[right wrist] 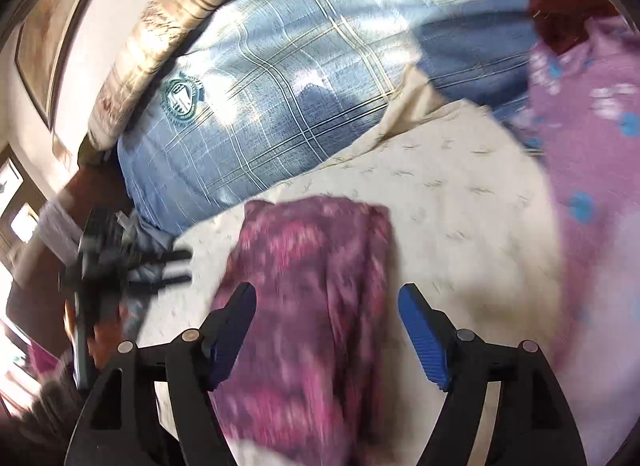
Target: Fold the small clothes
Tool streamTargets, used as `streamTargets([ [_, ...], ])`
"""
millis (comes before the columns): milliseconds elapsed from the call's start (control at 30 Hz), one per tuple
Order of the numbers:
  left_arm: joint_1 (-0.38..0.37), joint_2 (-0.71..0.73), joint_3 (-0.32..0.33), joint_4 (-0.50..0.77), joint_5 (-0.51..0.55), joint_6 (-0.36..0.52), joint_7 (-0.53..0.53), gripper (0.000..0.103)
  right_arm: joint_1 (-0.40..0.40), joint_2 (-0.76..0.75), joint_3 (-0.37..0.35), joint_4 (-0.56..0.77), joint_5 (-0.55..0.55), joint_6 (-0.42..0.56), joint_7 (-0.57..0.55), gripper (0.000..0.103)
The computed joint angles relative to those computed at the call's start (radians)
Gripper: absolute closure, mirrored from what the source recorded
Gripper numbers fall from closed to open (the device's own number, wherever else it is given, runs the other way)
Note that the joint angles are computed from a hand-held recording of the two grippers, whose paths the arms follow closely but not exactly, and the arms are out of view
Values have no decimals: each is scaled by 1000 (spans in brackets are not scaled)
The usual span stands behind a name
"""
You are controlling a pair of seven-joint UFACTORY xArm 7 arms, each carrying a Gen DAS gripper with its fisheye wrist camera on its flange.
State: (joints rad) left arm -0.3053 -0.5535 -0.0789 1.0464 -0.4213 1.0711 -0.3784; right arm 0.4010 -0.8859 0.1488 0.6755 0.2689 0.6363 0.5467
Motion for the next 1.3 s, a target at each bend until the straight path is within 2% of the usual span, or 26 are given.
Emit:
streamTargets([
  [100, -11, 46, 16, -16, -52, 13, -6, 30, -20, 225, 3, 101, 9, -31, 20, 28],
  [133, -13, 59, 13, -20, -61, 14, -10, 31, 2, 290, -10, 123, 34, -42, 8, 41],
  [167, -15, 78, 9, -15, -64, 21, -10, 32, 48, 358, -52, 162, 77, -28, -46, 66],
  [200, -18, 89, 5, -7, -64, 21, -3, 33, 57, 385, -55, 185, 80, -14, -65, 93],
  [267, -15, 93, -19, 0, -37, -28, 11, 33, -7, 376, 19, 215, -24, -47, -67, 94],
  [300, -7, 103, -40, 10, 0, -52, 3, 33, -20, 369, 29, 210, -47, -60, -60, 94],
  [367, 1, 154, -68, 47, 69, -53, -21, 33, -41, 407, 22, 228, -66, 8, -46, 94],
  [400, 4, 192, -79, 73, 102, -26, -42, 33, -40, 439, 9, 238, -62, 62, -55, 87],
  [433, 1, 213, -77, 85, 109, -3, -47, 37, -32, 448, -2, 233, -46, 77, -73, 85],
  [500, -17, 197, -42, 67, 38, 14, -12, 47, -43, 369, 6, 200, -38, 55, -46, 75],
  [533, -22, 165, -26, 50, 7, 21, 4, 47, -47, 324, 11, 183, -39, 45, -30, 75],
  [633, -40, 24, -4, -20, -49, 35, 48, 46, 12, 130, -2, 96, 9, -6, -60, 75],
  [767, -90, -159, -5, -140, -133, 40, 63, 43, 69, -3, 52, 24, 18, 37, -44, 76],
  [800, -96, -190, -24, -169, -128, 39, 57, 43, 72, -14, 75, 2, 14, 64, -25, 81],
  [833, -95, -196, -56, -182, -104, 36, 40, 43, 67, -26, 95, -26, 5, 116, 4, 82],
  [867, -84, -202, -108, -196, -40, 42, 19, 43, 84, -16, 100, -63, -4, 148, 45, 83],
  [933, -79, -181, -164, -199, 61, 63, 6, 40, 63, -80, 129, -124, 37, 106, 55, 85],
  [1000, -107, -186, -124, -207, 29, 83, -13, 43, 83, -91, 110, -92, 4, 160, 99, 84],
  [1033, -114, -197, -102, -209, 8, 87, -22, 43, 83, -126, 109, -82, -7, 164, 104, 78],
  [1067, -120, -215, -70, -204, -17, 84, -19, 43, 77, -145, 109, -79, -18, 160, 105, 78],
  [1100, -115, -230, -55, -198, -17, 81, -13, 43, 64, -175, 105, -70, -35, 172, 109, 72],
  [1133, -97, -245, -47, -184, -3, 62, -12, 42, 47, -199, 98, -60, -48, 186, 116, 56],
  [1167, -84, -248, -41, -174, 6, 54, -11, 39, 30, -208, 90, -53, -53, 184, 122, 46],
  [1200, -75, -242, -31, -161, 10, 54, -10, 31, 19, -202, 84, -52, -53, 171, 123, 30],
  [1233, -71, -230, -22, -153, 5, 52, -11, 28, 13, -185, 71, -56, -44, 141, 122, 27],
  [1300, -71, -194, 12, -156, -40, 43, -11, 27, 35, -128, 28, -70, -3, 78, 100, 27],
])
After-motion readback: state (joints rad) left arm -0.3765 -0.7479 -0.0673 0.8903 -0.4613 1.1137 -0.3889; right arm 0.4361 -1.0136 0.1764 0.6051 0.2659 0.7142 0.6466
